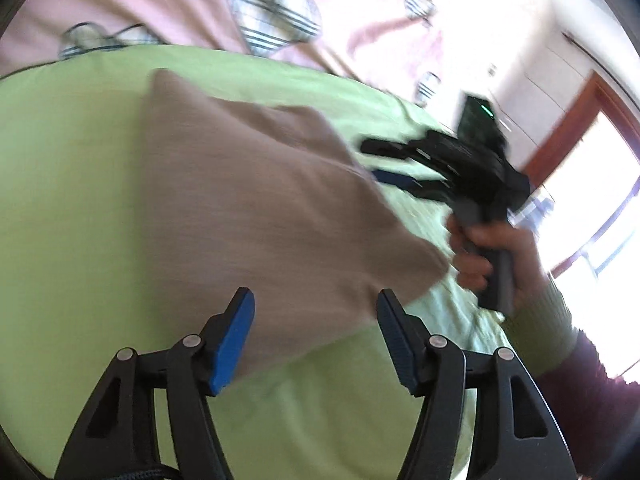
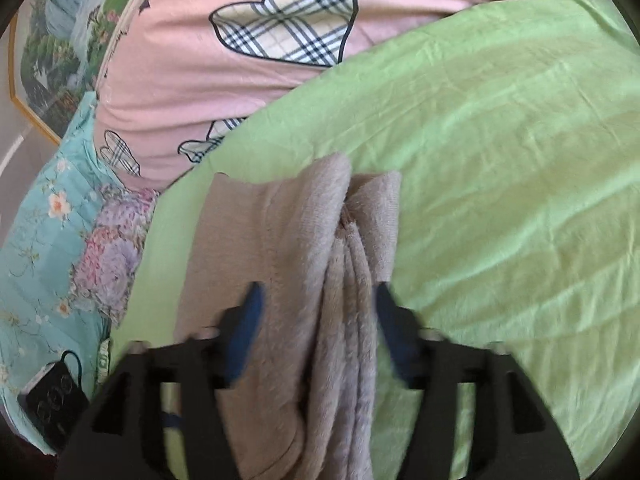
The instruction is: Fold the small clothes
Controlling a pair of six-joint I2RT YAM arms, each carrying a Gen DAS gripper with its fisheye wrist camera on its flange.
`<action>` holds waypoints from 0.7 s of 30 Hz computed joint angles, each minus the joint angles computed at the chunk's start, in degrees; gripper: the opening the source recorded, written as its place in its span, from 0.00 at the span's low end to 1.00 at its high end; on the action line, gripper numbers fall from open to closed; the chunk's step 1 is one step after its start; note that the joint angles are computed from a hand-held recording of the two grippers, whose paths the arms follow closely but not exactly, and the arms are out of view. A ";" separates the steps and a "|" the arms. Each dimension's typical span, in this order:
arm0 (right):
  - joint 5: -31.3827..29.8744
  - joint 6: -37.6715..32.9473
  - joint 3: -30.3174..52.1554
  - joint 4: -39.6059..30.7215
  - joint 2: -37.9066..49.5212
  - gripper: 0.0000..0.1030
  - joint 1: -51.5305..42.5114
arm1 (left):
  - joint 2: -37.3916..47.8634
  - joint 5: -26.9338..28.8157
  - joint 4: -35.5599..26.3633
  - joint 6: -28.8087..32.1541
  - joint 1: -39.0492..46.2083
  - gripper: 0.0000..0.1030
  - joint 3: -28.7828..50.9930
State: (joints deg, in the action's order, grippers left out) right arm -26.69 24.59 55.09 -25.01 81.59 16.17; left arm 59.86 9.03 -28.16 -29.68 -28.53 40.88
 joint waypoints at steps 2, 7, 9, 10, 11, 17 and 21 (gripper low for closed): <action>-1.03 0.36 -0.71 0.27 -0.35 0.71 0.25 | 1.70 1.27 -0.05 1.59 4.67 0.62 0.85; -0.86 1.31 -1.81 0.66 -0.19 0.72 1.10 | 1.44 2.15 -1.09 1.90 9.51 0.64 0.58; -1.23 1.81 -2.31 0.86 -0.23 0.72 1.16 | 2.62 3.05 -0.34 1.98 10.97 0.69 0.50; -1.42 1.78 -2.31 0.67 -0.02 0.72 1.08 | 4.78 5.42 0.87 2.54 13.11 0.69 0.64; -1.56 1.77 -2.34 0.53 0.22 0.72 1.03 | 5.66 7.68 1.17 3.22 15.17 0.69 0.40; -2.89 1.17 -2.08 1.28 3.62 0.73 0.90 | 19.44 20.15 9.06 3.45 23.46 0.78 1.25; -9.08 0.88 -0.89 3.98 8.77 0.73 1.12 | 29.37 24.78 14.62 3.44 24.34 0.82 6.22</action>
State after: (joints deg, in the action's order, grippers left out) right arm -35.77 25.46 54.20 -21.04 90.36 17.30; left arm 89.23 33.81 -13.55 -26.24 -4.19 47.10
